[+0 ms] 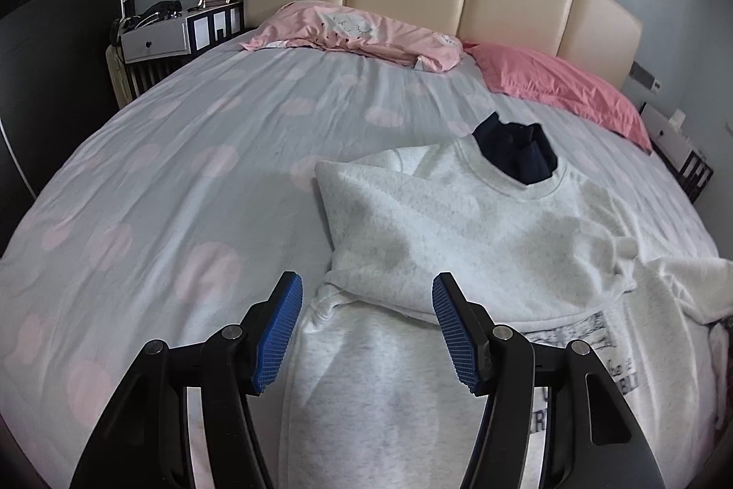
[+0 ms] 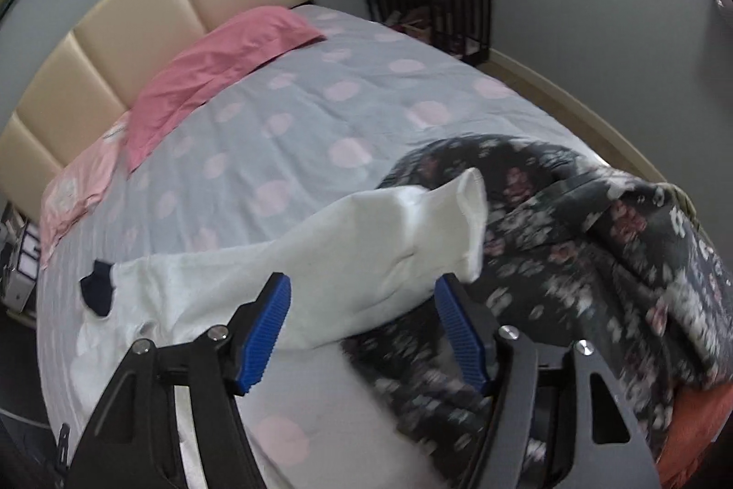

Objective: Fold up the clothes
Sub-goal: 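Grasp the other sleeve cuff with the right gripper and lift it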

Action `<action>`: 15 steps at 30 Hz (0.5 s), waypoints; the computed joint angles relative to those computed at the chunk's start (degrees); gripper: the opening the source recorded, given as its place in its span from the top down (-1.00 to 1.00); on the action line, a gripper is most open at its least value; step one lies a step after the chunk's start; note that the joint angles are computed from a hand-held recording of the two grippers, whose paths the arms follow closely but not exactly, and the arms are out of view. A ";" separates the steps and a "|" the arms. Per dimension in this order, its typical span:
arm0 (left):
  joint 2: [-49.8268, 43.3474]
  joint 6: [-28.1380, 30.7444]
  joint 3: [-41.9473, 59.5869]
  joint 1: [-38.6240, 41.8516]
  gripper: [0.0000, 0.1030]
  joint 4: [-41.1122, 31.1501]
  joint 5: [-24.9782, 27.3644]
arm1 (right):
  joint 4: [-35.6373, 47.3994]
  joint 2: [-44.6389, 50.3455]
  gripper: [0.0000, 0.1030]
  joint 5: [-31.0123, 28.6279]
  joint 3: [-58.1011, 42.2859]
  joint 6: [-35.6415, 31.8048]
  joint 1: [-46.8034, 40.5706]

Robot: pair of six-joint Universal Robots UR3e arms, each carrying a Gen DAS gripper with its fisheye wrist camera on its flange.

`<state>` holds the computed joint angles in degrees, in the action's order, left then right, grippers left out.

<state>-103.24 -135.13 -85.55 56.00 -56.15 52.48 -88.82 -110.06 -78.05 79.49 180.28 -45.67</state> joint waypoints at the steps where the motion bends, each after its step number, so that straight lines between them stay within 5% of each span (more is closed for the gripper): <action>1: -0.81 -0.47 0.38 -0.56 -0.18 0.76 0.87 | -1.61 1.26 -0.26 -2.22 0.35 -0.29 0.39; 6: -4.59 -2.72 3.49 -3.22 -0.18 0.92 4.25 | -7.39 6.00 -0.04 -8.80 3.16 -0.78 1.22; 10: -6.14 -2.79 4.10 -5.23 -0.18 1.52 6.72 | -10.42 6.67 0.08 -6.48 6.44 -0.80 -1.40; 15: -5.24 0.70 0.22 -7.64 -0.18 6.20 9.71 | -14.41 8.49 0.47 -11.07 7.98 0.51 1.16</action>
<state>-108.48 -134.43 -85.33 48.36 -49.94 62.19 -103.23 -101.57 -89.12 87.47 180.79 -44.50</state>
